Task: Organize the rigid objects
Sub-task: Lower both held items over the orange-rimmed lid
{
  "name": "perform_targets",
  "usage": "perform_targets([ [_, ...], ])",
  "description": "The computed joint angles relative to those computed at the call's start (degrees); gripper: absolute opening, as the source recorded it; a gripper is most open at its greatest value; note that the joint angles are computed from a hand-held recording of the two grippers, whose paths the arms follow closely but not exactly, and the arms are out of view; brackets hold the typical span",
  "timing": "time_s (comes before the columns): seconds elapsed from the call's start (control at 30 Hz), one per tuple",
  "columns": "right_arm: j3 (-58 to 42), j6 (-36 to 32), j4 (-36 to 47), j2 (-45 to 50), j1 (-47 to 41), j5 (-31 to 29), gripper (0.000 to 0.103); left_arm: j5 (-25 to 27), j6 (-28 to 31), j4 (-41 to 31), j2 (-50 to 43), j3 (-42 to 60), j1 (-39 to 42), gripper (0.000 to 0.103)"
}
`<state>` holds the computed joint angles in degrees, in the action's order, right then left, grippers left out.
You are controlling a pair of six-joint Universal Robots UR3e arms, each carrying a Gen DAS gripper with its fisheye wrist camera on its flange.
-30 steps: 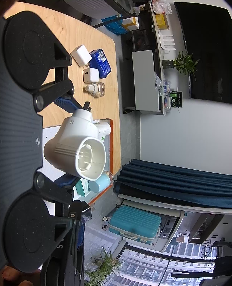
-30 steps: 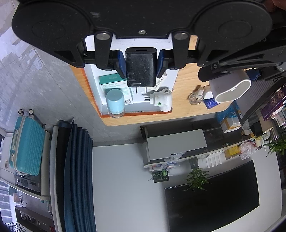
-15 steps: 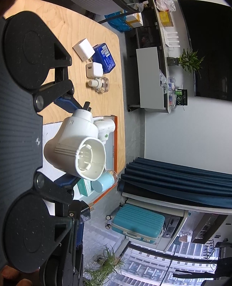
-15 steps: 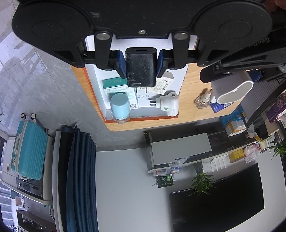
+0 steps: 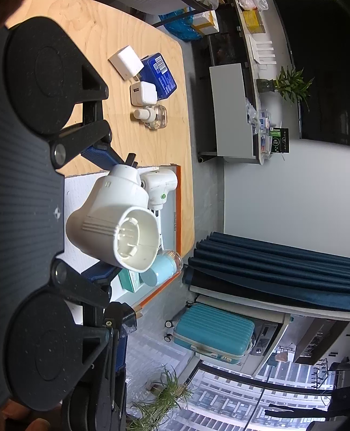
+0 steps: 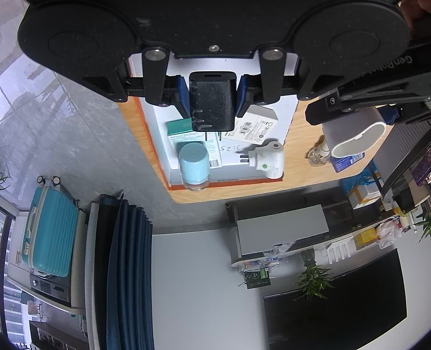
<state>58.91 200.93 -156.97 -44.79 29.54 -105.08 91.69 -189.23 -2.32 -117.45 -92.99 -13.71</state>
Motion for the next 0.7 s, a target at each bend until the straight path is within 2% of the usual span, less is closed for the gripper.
perform_targets([
  [0.7, -4.6, -0.4, 3.7, 2.8, -1.9, 0.8, 0.043, -1.4, 0.2, -4.0, -4.2, 5.5, -0.4, 0.072],
])
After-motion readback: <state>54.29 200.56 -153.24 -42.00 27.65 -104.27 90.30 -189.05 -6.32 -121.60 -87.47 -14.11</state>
